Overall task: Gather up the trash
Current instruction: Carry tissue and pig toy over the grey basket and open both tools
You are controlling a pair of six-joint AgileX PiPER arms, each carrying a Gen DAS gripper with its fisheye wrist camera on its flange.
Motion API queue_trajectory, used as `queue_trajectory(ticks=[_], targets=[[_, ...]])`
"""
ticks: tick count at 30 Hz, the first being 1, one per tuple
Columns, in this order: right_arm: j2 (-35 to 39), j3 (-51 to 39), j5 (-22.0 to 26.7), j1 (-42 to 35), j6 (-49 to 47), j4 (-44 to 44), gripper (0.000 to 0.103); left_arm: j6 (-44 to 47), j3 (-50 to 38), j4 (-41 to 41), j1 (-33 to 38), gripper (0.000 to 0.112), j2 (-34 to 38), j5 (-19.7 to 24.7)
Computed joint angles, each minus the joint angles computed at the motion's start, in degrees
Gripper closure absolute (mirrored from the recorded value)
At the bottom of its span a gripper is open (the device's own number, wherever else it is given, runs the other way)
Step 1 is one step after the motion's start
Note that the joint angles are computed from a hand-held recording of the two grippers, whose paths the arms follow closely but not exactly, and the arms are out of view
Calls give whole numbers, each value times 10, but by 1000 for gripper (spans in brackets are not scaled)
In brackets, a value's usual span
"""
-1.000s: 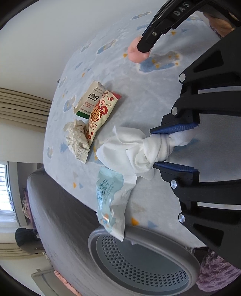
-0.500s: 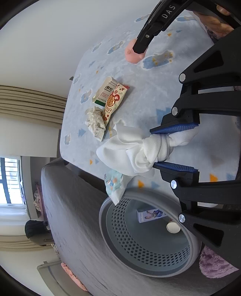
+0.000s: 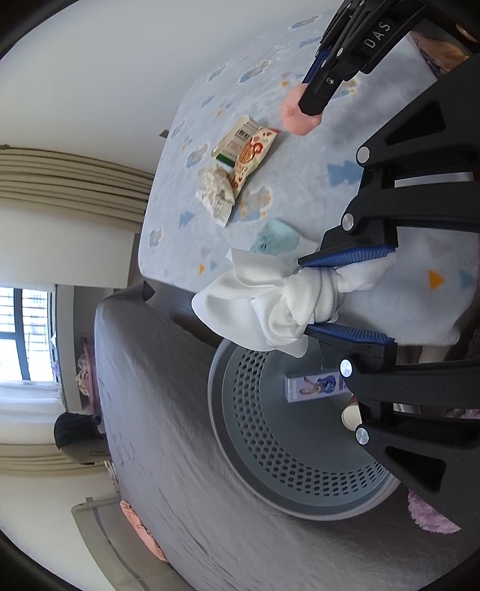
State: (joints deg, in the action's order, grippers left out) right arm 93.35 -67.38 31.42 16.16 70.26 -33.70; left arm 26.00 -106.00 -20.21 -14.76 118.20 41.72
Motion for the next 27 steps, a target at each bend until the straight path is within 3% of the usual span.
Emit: queue_trajectory(ticks=[12,27], targets=[[123,-170,35,34,-108,72,76,25,-65,-14,64,83,51,21],[331,-506,120,55,-314,209,76,-8,-318,36,122,82,203,128]])
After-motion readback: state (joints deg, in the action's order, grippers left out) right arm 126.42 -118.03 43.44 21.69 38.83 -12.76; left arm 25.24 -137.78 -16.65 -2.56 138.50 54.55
